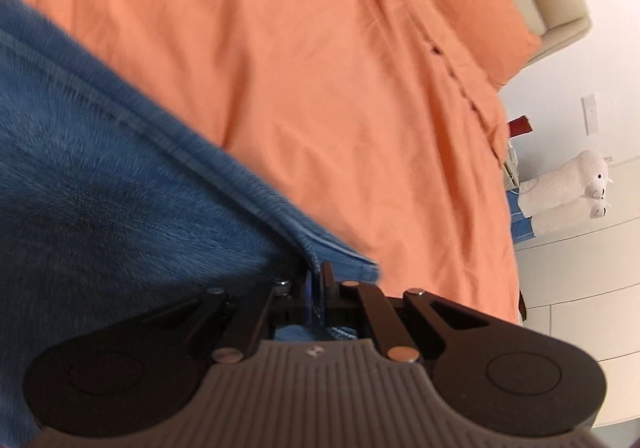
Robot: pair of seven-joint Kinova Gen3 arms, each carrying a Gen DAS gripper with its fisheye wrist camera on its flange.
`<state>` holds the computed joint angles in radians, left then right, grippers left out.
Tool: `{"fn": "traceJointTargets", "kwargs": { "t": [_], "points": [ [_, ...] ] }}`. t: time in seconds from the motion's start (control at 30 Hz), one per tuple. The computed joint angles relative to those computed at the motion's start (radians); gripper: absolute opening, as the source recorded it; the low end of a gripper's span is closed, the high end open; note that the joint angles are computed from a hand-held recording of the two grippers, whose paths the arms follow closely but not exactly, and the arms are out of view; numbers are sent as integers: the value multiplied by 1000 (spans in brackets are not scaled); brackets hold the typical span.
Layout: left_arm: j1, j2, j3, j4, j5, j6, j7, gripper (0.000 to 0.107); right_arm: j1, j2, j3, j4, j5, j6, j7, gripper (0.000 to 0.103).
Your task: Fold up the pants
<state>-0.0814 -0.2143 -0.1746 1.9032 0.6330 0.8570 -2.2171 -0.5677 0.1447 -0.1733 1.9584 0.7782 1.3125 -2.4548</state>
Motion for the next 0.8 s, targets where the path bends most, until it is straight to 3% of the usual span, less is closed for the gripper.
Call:
{"fn": "traceJointTargets", "kwargs": {
  "t": [0.17,0.3,0.53,0.6,0.67,0.73,0.8],
  "points": [
    [17,-77,-137,-9,4,111,151,9,-33,-154,-68,42,1,93,-56,0],
    [-33,-91,-215,-42,18,257,274,9,23,-290,-247,65,-17,205,-116,0],
    [-224,-155,-186,-75,33,443,262,8,52,-457,-557,-2,-128,490,-155,0],
    [-228,-178,-179,-94,-5,440,303,8,4,-481,-567,-35,-146,571,-183,0],
    [-260,-200,-104,-106,-71,375,342,0,-62,-508,-508,-62,-157,608,-203,0],
    [-260,-187,-59,-127,-106,317,355,0,-73,-501,-456,-48,-146,591,-205,0],
    [-187,-142,-87,-149,-96,324,383,0,-74,-473,-392,-18,-132,520,-196,0]
  ]
}}
